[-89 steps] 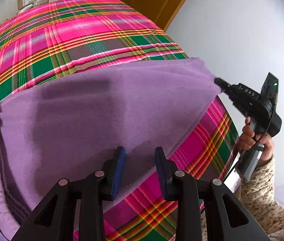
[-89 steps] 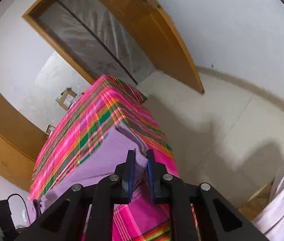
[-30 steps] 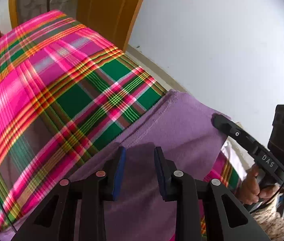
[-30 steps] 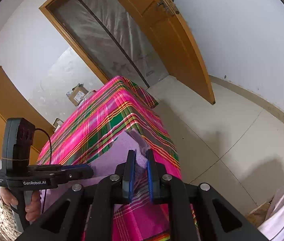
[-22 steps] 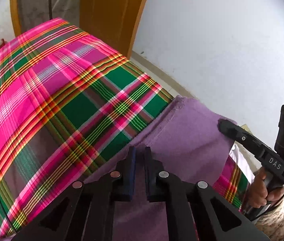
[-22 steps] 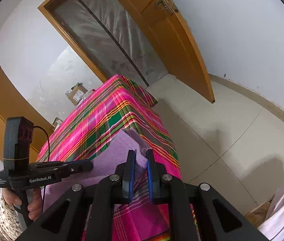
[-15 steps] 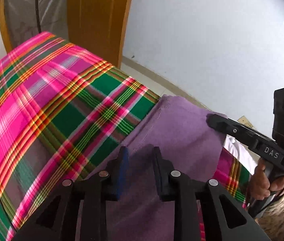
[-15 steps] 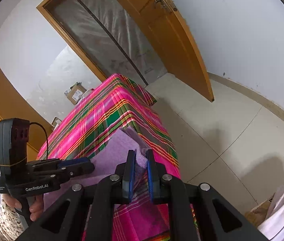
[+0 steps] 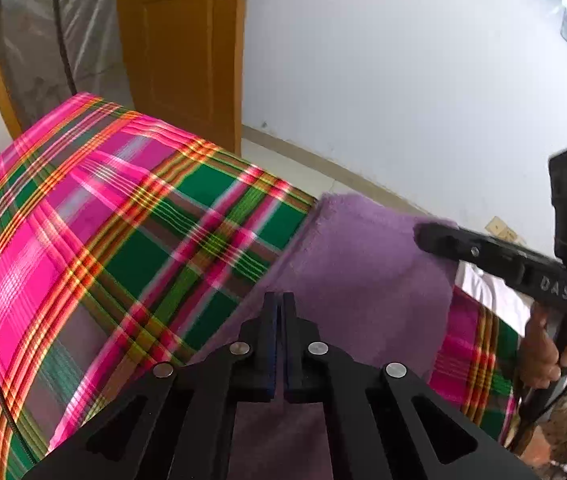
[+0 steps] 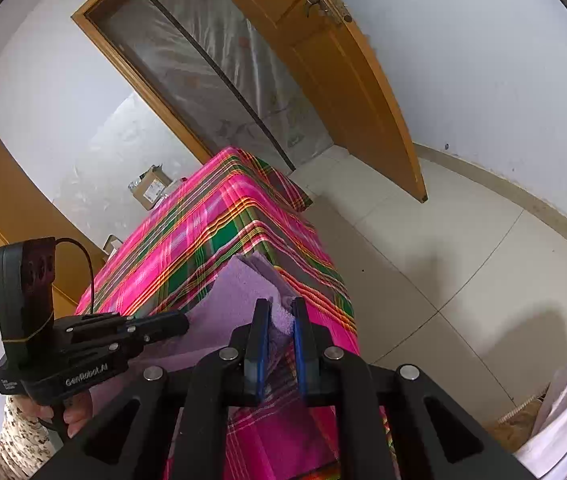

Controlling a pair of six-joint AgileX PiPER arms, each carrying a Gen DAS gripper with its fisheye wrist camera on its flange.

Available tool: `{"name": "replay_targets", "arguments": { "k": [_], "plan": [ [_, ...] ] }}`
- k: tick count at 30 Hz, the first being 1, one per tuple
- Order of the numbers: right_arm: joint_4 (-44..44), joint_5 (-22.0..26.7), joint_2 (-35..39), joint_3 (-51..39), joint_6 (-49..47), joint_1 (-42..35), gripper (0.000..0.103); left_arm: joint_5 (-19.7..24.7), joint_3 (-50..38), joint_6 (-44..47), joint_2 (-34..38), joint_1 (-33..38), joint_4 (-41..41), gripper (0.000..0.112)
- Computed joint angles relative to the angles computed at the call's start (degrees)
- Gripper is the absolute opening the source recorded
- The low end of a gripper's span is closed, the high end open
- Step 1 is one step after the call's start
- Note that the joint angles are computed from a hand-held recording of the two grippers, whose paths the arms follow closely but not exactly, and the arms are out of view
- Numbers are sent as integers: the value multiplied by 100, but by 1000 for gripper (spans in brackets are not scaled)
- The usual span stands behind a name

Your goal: Fold clothes

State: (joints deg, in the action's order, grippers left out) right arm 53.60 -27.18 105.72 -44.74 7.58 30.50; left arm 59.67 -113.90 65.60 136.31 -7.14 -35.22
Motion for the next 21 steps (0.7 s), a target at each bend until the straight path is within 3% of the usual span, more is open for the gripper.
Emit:
{"name": "replay_targets", "arguments": {
  "k": [7, 13, 17, 21],
  "plan": [
    [-221, 54, 38, -3, 153, -82, 12, 51, -669, -445, 422, -21, 17, 0],
    [-210, 55, 28, 12, 158, -75, 12, -345, -175, -330, 110, -113, 14, 7],
    [-43, 78, 44, -41, -37, -64, 12, -357, 68, -316, -97, -24, -41, 7],
    [513, 40, 22, -141, -592, 53, 12, -642, 830, 38, -610, 168, -196, 11]
  ]
}}
